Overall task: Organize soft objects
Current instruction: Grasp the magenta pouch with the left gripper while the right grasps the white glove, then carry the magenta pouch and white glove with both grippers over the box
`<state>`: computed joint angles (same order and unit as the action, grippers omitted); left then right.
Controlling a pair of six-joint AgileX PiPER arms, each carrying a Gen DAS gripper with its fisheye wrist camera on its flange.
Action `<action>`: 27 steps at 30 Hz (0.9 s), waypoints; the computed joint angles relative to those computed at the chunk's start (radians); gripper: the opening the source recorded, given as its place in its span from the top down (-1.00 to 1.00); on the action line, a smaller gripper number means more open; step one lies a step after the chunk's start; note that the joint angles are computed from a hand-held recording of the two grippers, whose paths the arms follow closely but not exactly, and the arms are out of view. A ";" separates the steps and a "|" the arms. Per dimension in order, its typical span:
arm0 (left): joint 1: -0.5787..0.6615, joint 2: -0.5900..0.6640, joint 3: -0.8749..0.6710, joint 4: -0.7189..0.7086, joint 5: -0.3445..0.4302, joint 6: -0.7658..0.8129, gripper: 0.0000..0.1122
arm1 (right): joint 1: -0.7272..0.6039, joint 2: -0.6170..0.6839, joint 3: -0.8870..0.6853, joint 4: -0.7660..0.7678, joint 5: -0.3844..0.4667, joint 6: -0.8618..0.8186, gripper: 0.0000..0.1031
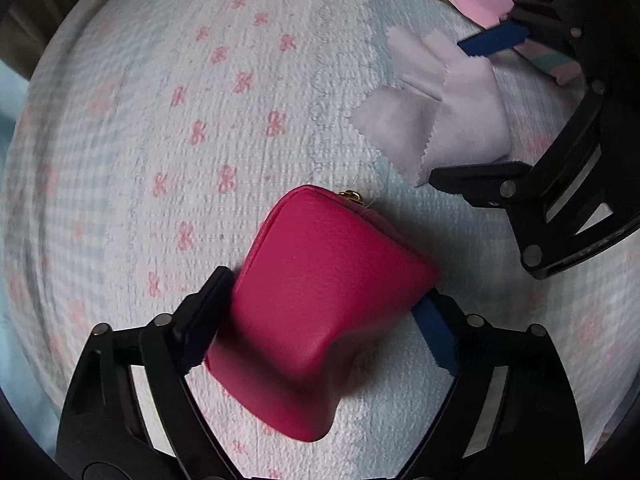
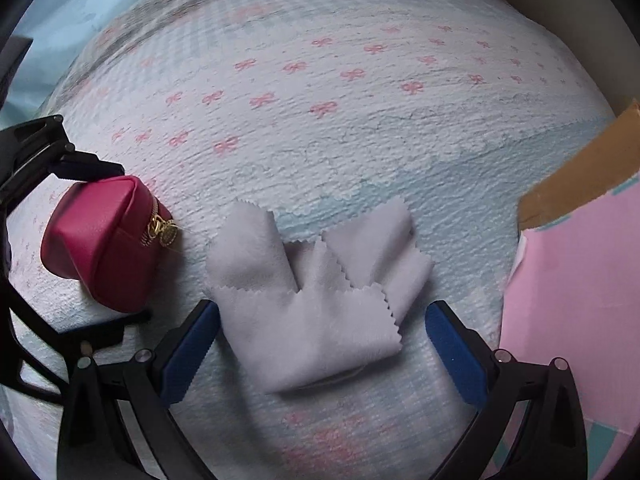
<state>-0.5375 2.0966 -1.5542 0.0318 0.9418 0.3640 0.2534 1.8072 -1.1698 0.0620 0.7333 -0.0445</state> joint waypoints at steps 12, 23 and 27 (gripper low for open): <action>0.032 -0.036 -0.029 0.040 0.056 -0.092 0.00 | 0.072 -0.082 0.052 -0.033 -0.022 0.025 0.51; -0.035 -0.193 0.008 0.091 0.118 -0.269 0.07 | -0.003 -0.242 0.071 0.044 0.060 -0.038 0.73; -0.093 -0.254 -0.018 0.121 0.177 -0.359 0.07 | -0.034 -0.317 0.034 0.063 0.129 -0.059 0.73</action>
<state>-0.6308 1.8425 -1.5721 0.1529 1.1184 0.0047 0.2195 1.4899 -1.1357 0.1247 0.8627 -0.1036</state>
